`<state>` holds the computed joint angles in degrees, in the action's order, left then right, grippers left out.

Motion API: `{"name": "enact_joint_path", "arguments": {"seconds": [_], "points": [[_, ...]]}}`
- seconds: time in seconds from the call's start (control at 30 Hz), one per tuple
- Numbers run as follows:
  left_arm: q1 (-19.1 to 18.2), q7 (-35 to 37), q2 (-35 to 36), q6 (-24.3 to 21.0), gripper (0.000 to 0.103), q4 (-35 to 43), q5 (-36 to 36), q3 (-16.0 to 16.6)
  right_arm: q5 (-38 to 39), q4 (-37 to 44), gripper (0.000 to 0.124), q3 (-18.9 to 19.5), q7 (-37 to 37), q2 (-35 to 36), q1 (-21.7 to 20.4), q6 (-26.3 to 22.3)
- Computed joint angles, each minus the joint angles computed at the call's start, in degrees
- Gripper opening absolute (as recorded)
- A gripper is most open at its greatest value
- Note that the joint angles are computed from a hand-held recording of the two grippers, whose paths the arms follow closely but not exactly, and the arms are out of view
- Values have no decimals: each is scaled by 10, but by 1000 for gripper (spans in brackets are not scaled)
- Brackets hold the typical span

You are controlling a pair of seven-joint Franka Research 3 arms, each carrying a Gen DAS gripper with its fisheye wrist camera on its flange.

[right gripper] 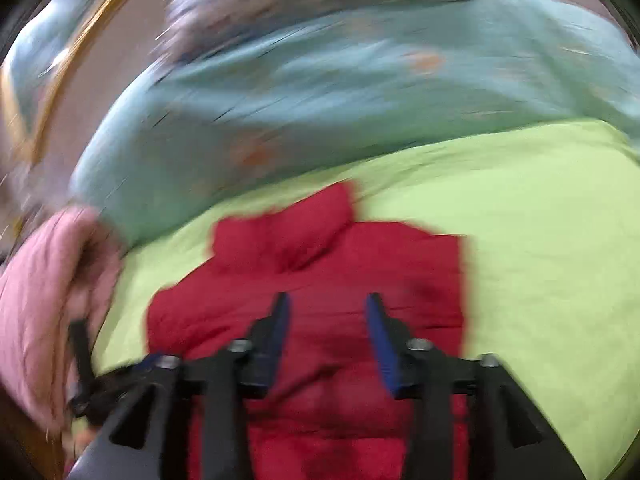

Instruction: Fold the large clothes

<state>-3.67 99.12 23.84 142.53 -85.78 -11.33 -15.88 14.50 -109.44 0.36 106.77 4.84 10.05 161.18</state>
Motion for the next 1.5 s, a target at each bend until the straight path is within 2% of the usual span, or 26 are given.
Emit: {"name": "enact_joint_path", "arguments": {"seconds": [0.13,0.2,0.27,0.3,0.43,0.67,0.73,0.8,0.83,0.87,0.93,1.0,1.1,1.17,1.27,1.33,1.5], "points": [[2,10,5,-7,59,5,0,-2,-118,98,48,-19,52,90,25,-114],[6,17,10,-13,59,8,-8,-5,-108,105,46,-15,35,113,19,-144],[5,19,14,-13,59,8,-7,-4,-43,84,46,1,1,115,-1,-117],[3,17,15,-10,59,6,-4,-2,-35,75,46,0,-6,113,-2,-109],[-3,5,19,-9,59,9,11,3,-58,79,46,-14,7,118,13,-110],[-3,2,26,-20,60,20,23,4,-41,66,45,-13,1,107,11,-83],[-2,1,28,-26,60,24,22,3,-72,34,44,-25,31,72,24,-68],[-2,-2,28,-28,60,26,22,4,-137,-8,47,-41,91,32,38,-42],[-4,-6,29,-30,60,28,25,5,-180,-23,47,-47,125,17,42,-43],[-7,-12,29,-32,60,29,29,7,-183,-26,47,-42,123,13,34,-57],[-11,-19,32,-36,60,35,36,9,-118,-8,47,-22,66,33,11,-91],[-11,-20,34,-35,60,37,40,9,-65,-3,47,-12,27,48,-6,-90],[-7,-14,34,-33,60,36,35,5,-38,18,47,-11,20,64,-11,-105],[10,14,20,-23,64,18,8,-11,-40,21,47,-13,29,61,-8,-110],[25,40,-18,-18,66,-22,-23,-14,-23,-1,47,-10,25,31,-9,-97],[29,42,-44,-16,67,-49,-38,-8,-5,-39,47,-6,14,-8,-11,-71],[48,84,-120,-13,67,-136,-128,1,16,-119,49,3,-2,-91,-9,-48]]}}
